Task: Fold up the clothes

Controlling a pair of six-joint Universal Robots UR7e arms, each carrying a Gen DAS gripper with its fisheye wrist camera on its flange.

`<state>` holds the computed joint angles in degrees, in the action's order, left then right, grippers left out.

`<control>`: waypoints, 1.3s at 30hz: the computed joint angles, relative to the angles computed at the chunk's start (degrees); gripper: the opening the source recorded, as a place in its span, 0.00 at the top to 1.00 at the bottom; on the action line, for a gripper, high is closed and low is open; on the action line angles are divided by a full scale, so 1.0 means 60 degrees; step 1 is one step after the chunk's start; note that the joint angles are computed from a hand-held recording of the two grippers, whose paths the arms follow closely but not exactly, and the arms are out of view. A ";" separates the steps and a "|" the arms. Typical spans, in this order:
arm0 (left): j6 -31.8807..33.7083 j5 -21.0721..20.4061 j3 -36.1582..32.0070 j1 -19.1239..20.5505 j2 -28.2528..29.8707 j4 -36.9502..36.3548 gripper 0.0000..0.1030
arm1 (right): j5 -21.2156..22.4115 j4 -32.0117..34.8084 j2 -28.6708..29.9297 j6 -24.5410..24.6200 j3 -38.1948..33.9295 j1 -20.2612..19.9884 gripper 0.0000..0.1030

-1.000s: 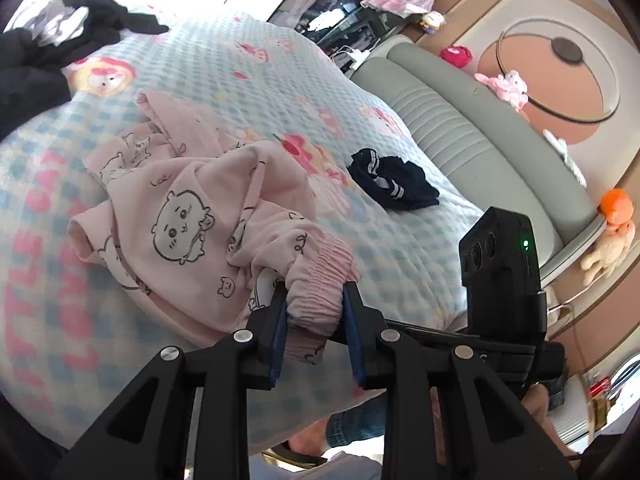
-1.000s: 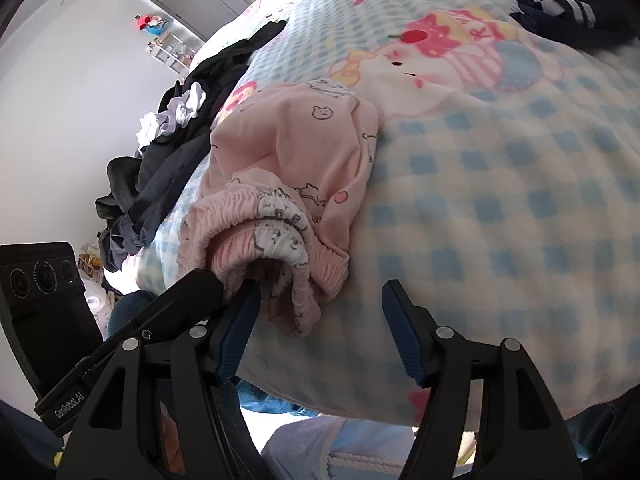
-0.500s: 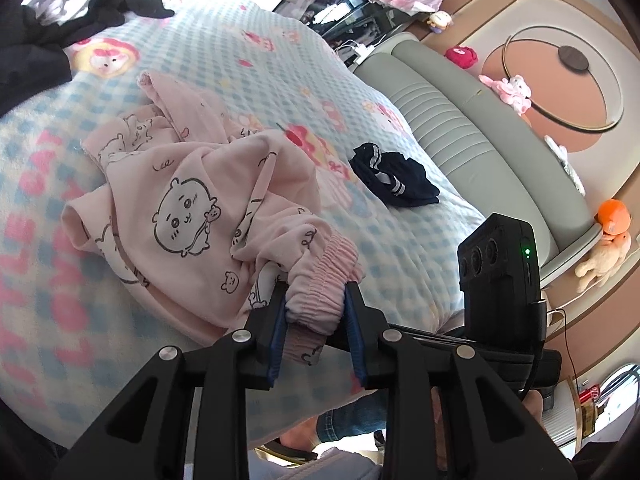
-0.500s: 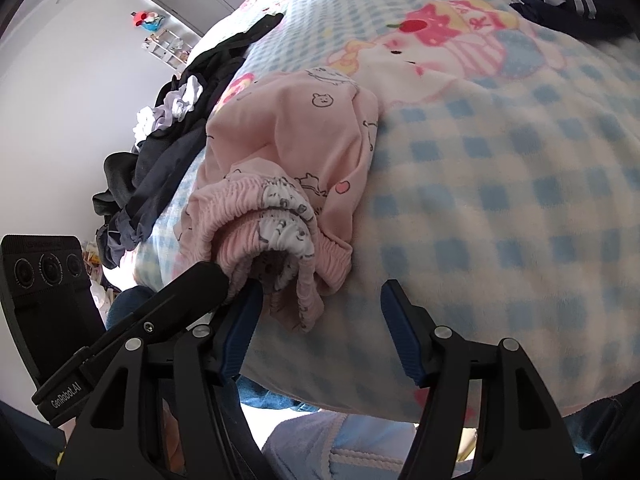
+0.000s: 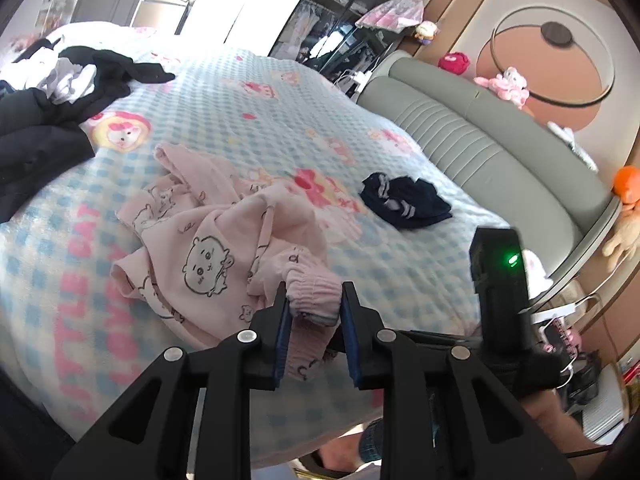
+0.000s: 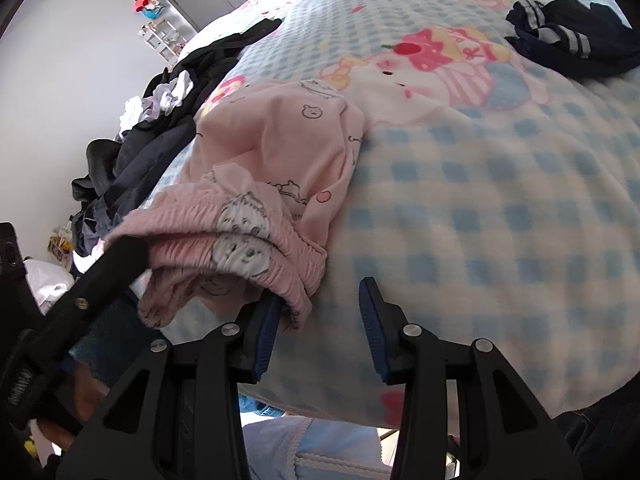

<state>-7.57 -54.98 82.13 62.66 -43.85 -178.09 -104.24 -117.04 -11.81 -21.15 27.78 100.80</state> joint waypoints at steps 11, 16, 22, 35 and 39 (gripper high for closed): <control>-0.0760 -0.0486 -0.0077 0.0245 -0.0102 0.0919 0.78 | 0.0156 -0.1945 -0.0553 -0.0430 0.0905 0.0168 0.78; -0.1429 -0.1224 -0.0585 0.0559 0.0088 0.2421 0.69 | 0.0780 -0.0874 -0.0408 -0.0362 0.0480 0.0097 0.76; -0.0415 0.0277 -0.0826 0.0042 0.0362 0.2272 0.79 | 0.0770 -0.0638 -0.0592 -0.0315 0.0802 0.0063 0.67; 0.1123 -0.0389 -0.0888 -0.0576 -0.0020 0.0770 0.80 | 0.1040 0.0203 -0.0467 -0.0451 0.0712 -0.0030 0.68; 0.1104 -0.0658 -0.0765 -0.0490 -0.0021 0.1076 0.79 | 0.0720 -0.0553 -0.0587 -0.0427 0.0999 -0.0053 0.82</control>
<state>-0.95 -58.93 77.54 59.72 -43.97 -171.63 -99.92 -120.36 -15.33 -23.71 33.77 100.48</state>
